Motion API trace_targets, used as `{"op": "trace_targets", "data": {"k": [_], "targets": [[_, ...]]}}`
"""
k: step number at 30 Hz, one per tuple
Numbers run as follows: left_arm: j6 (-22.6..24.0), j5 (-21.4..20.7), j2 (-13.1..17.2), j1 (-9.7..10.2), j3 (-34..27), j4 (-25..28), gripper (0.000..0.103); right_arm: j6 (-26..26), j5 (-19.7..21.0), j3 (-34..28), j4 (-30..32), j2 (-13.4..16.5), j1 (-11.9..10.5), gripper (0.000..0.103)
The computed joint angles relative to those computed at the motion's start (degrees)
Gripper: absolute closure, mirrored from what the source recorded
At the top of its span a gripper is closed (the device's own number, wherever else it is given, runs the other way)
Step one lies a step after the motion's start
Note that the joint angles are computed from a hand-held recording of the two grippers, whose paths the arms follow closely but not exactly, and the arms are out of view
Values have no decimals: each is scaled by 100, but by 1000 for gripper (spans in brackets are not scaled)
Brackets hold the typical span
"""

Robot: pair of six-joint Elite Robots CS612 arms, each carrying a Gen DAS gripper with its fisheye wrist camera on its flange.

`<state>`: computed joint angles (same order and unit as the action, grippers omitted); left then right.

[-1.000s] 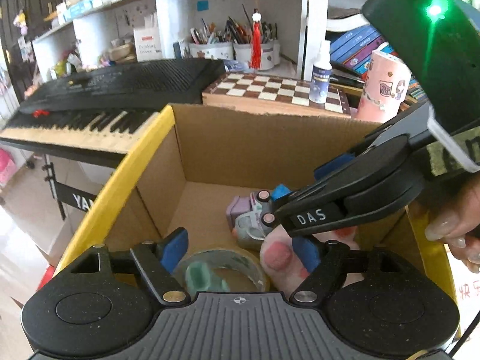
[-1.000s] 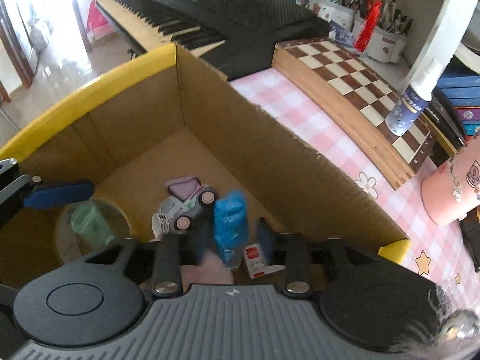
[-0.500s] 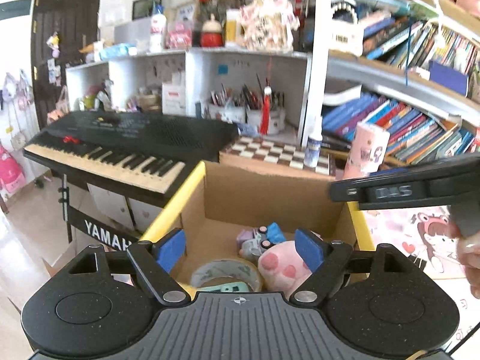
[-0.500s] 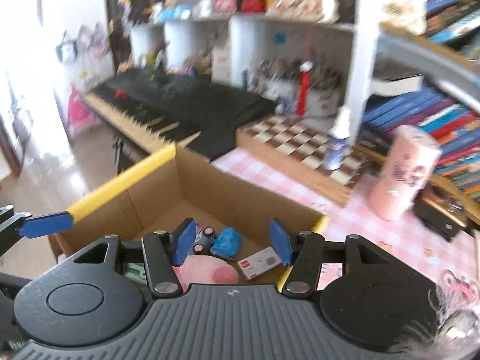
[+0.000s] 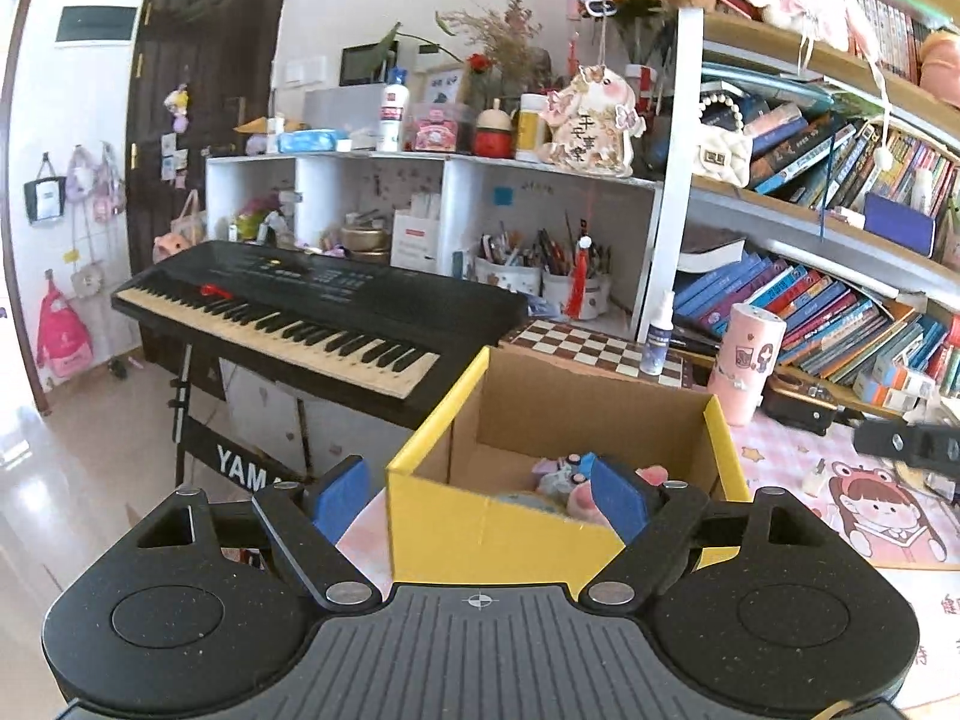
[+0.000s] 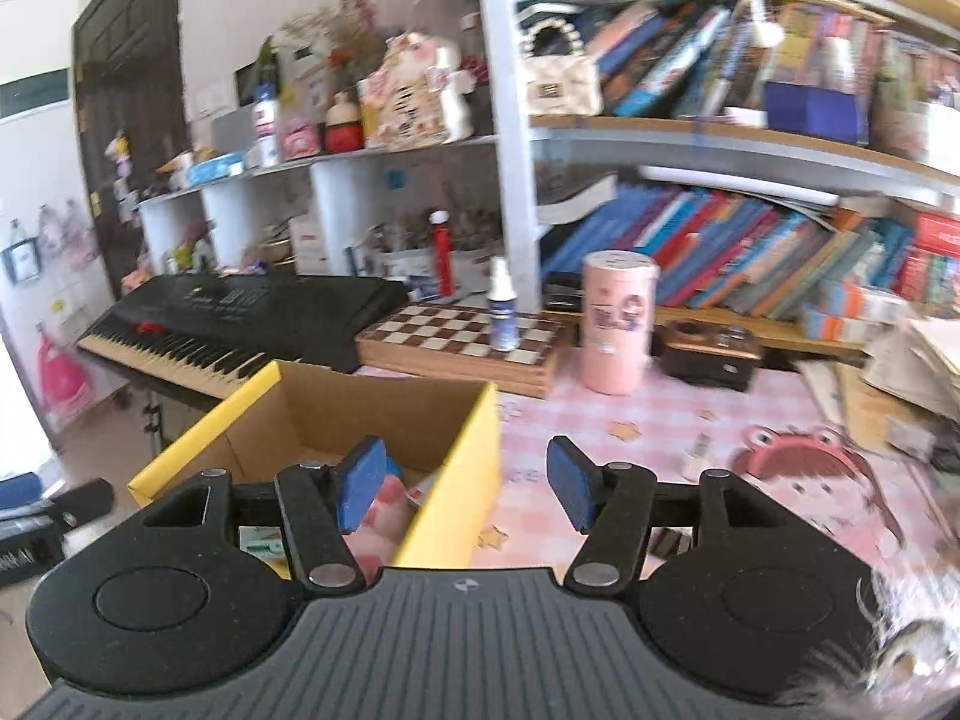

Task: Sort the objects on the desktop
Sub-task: 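Withdraw both open tools from the yellow box back over the desk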

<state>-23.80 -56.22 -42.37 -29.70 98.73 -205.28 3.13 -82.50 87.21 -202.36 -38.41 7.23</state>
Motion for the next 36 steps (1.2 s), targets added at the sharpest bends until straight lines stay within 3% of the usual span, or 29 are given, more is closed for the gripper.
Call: {"op": "trace_targets", "data": {"k": [6,15,21,36], "targets": [[19,-31,-120,-105,374,-165,20,139,-422,642,-244,-207,50,46],[-162,-12,-189,-311,779,-182,20,384,-1087,1409,-871,-287,255,45],[-52,-79,-206,-443,997,-271,20,420,-1219,1697,-956,-359,321,44],[262,-807,-124,-600,1004,-289,19,168,-1468,2219,-1013,-497,301,39]]}}
